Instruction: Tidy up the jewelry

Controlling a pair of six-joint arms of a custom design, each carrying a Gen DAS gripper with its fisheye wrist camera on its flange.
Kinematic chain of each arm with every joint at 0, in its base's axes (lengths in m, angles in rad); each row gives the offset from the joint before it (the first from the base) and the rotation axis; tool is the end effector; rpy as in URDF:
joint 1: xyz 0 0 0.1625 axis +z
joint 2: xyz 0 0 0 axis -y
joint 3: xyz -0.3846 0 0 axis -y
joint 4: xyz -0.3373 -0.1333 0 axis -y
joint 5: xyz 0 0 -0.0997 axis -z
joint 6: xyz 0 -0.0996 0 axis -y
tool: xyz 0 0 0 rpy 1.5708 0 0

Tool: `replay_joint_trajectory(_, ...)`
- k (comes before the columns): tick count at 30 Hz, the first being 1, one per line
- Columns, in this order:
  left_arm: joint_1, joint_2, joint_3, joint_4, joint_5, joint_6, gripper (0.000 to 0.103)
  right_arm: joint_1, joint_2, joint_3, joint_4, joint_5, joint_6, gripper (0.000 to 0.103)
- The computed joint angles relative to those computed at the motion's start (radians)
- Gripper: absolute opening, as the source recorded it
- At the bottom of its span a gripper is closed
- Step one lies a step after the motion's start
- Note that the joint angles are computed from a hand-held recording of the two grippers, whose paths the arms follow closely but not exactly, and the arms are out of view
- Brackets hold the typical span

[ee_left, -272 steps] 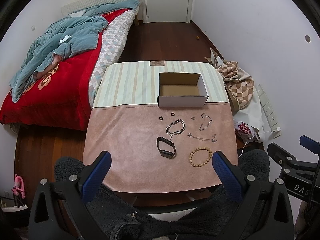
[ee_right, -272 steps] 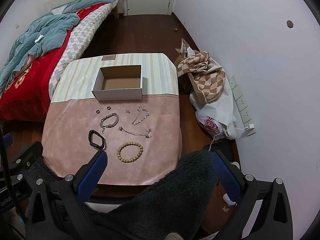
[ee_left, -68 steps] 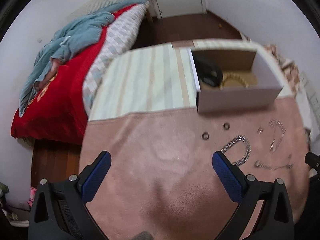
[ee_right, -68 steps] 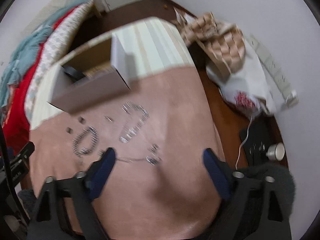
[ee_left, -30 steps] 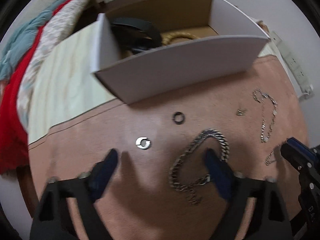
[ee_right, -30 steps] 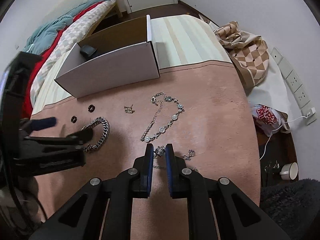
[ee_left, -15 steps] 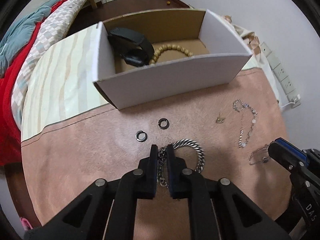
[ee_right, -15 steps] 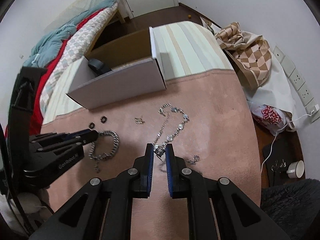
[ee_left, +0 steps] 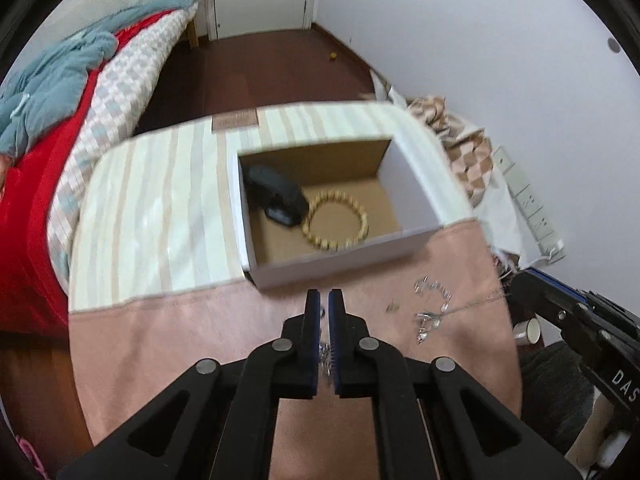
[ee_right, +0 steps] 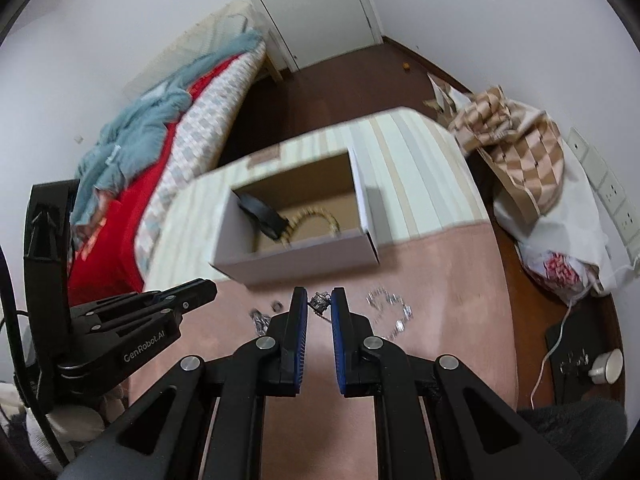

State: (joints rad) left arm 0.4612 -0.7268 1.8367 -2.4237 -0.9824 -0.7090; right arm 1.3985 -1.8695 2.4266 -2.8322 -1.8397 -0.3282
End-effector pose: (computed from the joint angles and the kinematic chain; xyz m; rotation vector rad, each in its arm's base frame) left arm -0.3753 -0.3971 0.0105 0.6060 2.4824 -0.4078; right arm 0.0519 -0.3250 0.3431 0.0734 -2.5932 0.8357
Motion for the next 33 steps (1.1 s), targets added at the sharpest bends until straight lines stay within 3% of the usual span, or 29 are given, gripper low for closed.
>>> replay_joint_trajectory(2, 0.005, -0.008, -0.021, 0.001, 0.006, 0.025, 0.002, 0.033, 0.010, -0.038, 0.022, 0.002, 0.011, 0.012)
replay_joint_trajectory(7, 0.043, -0.024, 0.014, -0.095, -0.069, 0.035, 0.008, 0.107, 0.044, -0.097, 0.015, -0.017, 0.013, 0.012)
replay_joint_trajectory(12, 0.105, -0.011, 0.123, -0.177, -0.170, -0.080, 0.039, 0.092, 0.022, -0.071, 0.015, -0.019, 0.017, 0.012)
replay_joint_trajectory(15, 0.127, 0.011, 0.153, -0.209, -0.195, -0.134, 0.039, 0.049, -0.001, -0.031, 0.018, -0.018, 0.010, 0.012)
replay_joint_trajectory(19, 0.135, 0.069, 0.135, -0.204, -0.162, -0.137, 0.039, -0.025, -0.034, 0.022, 0.024, -0.001, 0.000, 0.012)
replay_joint_trajectory(26, 0.070, 0.167, 0.042, -0.064, -0.025, -0.044, 0.038, -0.089, -0.051, 0.077, -0.003, -0.001, -0.035, 0.012)
replay_joint_trajectory(29, 0.064, 0.176, 0.062, -0.147, -0.038, 0.004, 0.012, -0.104, -0.044, 0.087, -0.017, -0.001, -0.042, 0.012)
replay_joint_trajectory(33, 0.062, 0.163, 0.083, -0.191, -0.068, 0.005, 0.010, -0.109, -0.042, 0.086, -0.024, 0.002, -0.046, 0.012)
